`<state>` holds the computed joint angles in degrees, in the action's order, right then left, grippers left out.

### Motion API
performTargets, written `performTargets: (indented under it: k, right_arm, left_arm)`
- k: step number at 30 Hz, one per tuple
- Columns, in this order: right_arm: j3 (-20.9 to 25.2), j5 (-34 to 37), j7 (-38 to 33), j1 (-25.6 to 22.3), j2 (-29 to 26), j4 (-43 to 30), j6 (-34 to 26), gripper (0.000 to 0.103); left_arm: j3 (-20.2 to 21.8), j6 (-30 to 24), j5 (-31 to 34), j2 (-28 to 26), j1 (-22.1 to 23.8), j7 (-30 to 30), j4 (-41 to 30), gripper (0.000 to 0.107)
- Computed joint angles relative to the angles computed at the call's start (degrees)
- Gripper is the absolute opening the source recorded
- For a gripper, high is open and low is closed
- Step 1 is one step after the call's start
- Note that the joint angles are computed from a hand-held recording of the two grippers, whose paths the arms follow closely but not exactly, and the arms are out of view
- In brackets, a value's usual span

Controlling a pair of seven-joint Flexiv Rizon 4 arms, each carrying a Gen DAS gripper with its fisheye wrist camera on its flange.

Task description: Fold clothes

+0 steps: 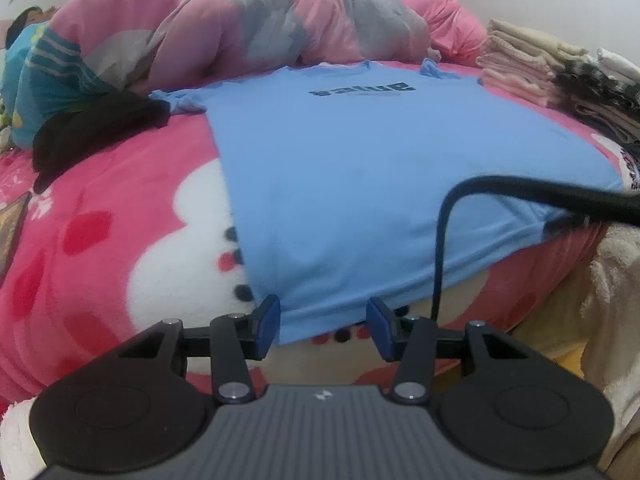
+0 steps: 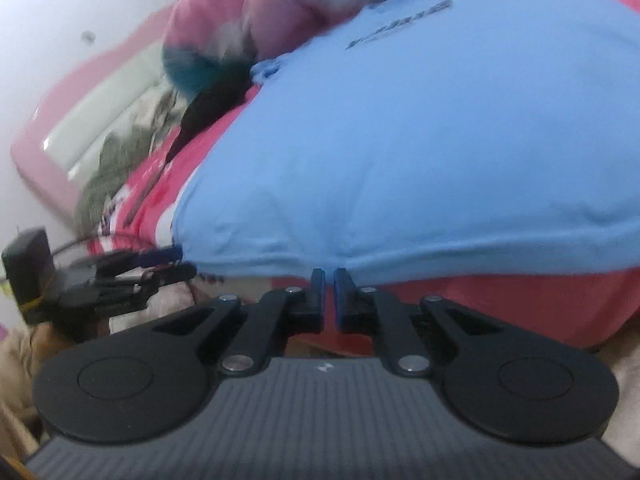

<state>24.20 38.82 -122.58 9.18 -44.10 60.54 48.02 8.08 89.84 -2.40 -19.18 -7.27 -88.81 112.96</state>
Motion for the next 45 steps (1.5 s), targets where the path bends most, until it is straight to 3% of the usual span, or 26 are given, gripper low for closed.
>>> performTargets:
  k: [4, 6, 11, 14, 17, 21, 24, 27, 29, 32, 34, 37, 41, 45]
  right_arm:
    - [3.0, 3.5, -5.4, 1.0, -3.6, -7.7, 1.5, 0.005]
    - [2.0, 2.1, -3.8, 2.9, -6.5, -11.4, -2.1, 0.005]
    - [2.1, 1.7, -3.1, 2.7, -6.9, -8.4, -11.2, 0.005]
    - [2.9, 3.1, -6.9, 2.8, -6.5, -9.7, -11.1, 0.005]
    - [4.5, 6.7, -11.3, 3.5, -8.4, -15.0, -10.3, 0.005]
    - [1.2, 4.0, -9.9, 8.4, -11.0, -16.7, -11.2, 0.004]
    - [1.1, 2.0, -8.7, 8.4, -10.5, -15.1, -17.4, 0.004]
    - [1.7, 3.0, -11.3, 8.3, -9.7, -15.7, -14.7, 0.005]
    - [2.3, 4.7, -10.8, 8.9, -11.4, -20.1, -13.4, 0.005]
    - [0.7, 3.4, -8.2, 12.4, -15.2, -27.3, -14.2, 0.005]
    - [0.5, 2.3, -7.6, 13.3, -16.1, -28.0, -17.6, 0.005]
    - [0.4, 0.3, -8.4, 12.6, -14.4, -25.1, -26.5, 0.005]
    - [0.9, 2.7, -10.0, 10.9, -12.8, -23.8, -23.2, 0.005]
    - [0.1, 5.4, -4.4, 13.5, -18.0, -34.7, -17.5, 0.005]
  left_arm:
    - [-3.2, 1.4, -3.3, 1.1, 3.2, 0.3, 2.3, 0.047]
    - [-3.2, 1.4, -4.7, 1.3, 3.6, -0.6, 3.2, 0.046]
    - [2.3, 0.4, -4.6, 2.6, 1.1, -7.5, 4.7, 0.044]
    - [3.7, 1.8, -3.9, 3.9, 1.3, -10.9, 5.9, 0.042]
    - [7.1, 3.7, -2.2, 4.4, -0.7, -15.5, 6.3, 0.042]
    - [13.0, 4.5, 0.2, 4.0, -5.2, -21.3, 4.9, 0.042]
    - [20.6, 4.1, 4.9, 3.7, -11.0, -25.6, 2.7, 0.042]
    - [26.8, 4.1, 9.7, 3.2, -15.0, -29.4, -0.1, 0.043]
    - [24.4, 5.8, 10.0, 3.7, -12.0, -29.2, -0.3, 0.043]
    - [13.1, 8.9, 5.7, 4.3, -1.9, -24.5, 0.6, 0.043]
    - [11.6, 9.0, 3.9, 3.5, -0.9, -23.3, 0.0, 0.043]
    - [4.0, 10.4, 1.2, 3.3, 5.4, -19.5, 0.7, 0.043]
    - [2.4, 10.2, -1.8, 2.2, 6.0, -16.6, 0.3, 0.043]
    - [1.6, 9.9, -4.9, 1.5, 5.6, -14.1, -0.5, 0.044]
